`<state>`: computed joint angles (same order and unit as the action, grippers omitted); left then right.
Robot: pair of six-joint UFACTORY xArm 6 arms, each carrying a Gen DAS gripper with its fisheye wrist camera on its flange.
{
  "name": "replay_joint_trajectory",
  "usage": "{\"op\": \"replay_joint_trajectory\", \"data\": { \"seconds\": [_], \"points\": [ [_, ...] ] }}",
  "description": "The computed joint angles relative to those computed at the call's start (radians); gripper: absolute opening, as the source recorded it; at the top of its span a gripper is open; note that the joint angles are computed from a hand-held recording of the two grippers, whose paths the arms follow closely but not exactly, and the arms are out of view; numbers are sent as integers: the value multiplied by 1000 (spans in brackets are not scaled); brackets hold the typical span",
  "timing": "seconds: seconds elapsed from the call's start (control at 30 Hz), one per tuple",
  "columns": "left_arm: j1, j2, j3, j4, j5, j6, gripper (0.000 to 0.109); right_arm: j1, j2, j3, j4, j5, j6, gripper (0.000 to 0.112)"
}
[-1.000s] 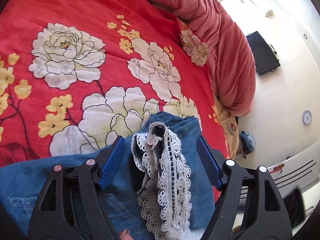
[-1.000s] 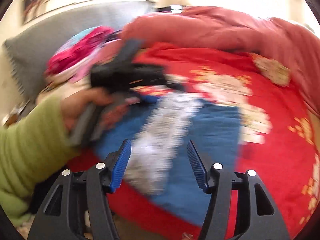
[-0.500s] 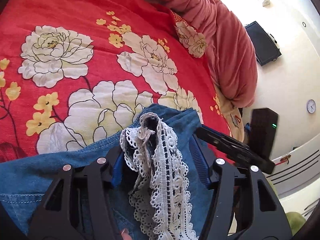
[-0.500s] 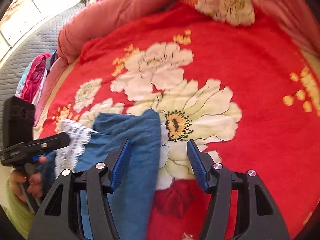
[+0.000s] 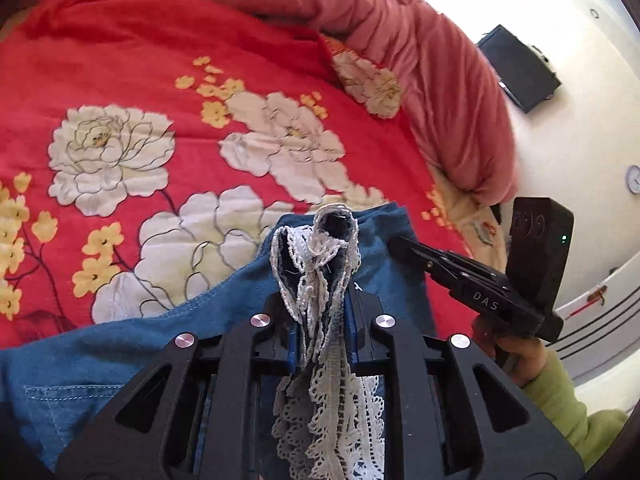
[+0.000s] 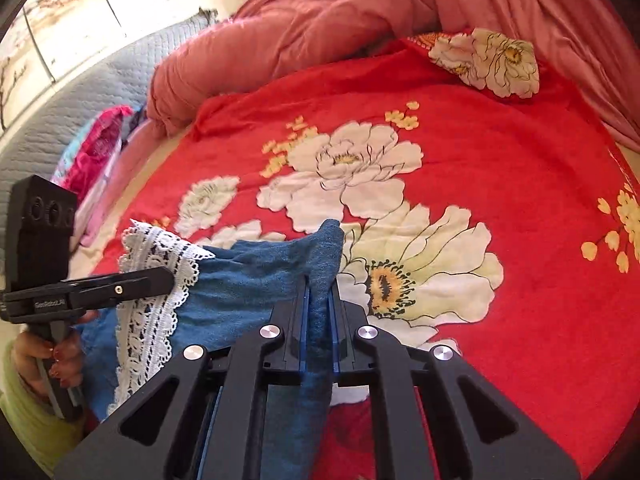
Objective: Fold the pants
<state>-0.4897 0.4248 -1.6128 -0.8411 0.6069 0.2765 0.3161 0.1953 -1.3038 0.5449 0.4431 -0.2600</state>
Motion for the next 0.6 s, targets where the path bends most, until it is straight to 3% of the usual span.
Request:
{"op": "replay_joint_trajectory", "data": {
  "seconds": [0.17,0.23,0.3,0.4,0.6],
  "points": [
    [8,63,-43,109,21,-117,15,10,56,-23,-324,10,241,19],
    [14,74,-46,86,22,-117,18,11,55,-8,-328,-15,269,20],
    [20,69,-37,58,19,-110,19,7,37,11,-400,-24,343,37],
    [21,39,-2,59,-5,-110,25,2,-19,65,-410,-53,372,50],
    [23,-78,126,59,-88,-105,32,18,-195,235,-409,-127,367,51]
  ]
}}
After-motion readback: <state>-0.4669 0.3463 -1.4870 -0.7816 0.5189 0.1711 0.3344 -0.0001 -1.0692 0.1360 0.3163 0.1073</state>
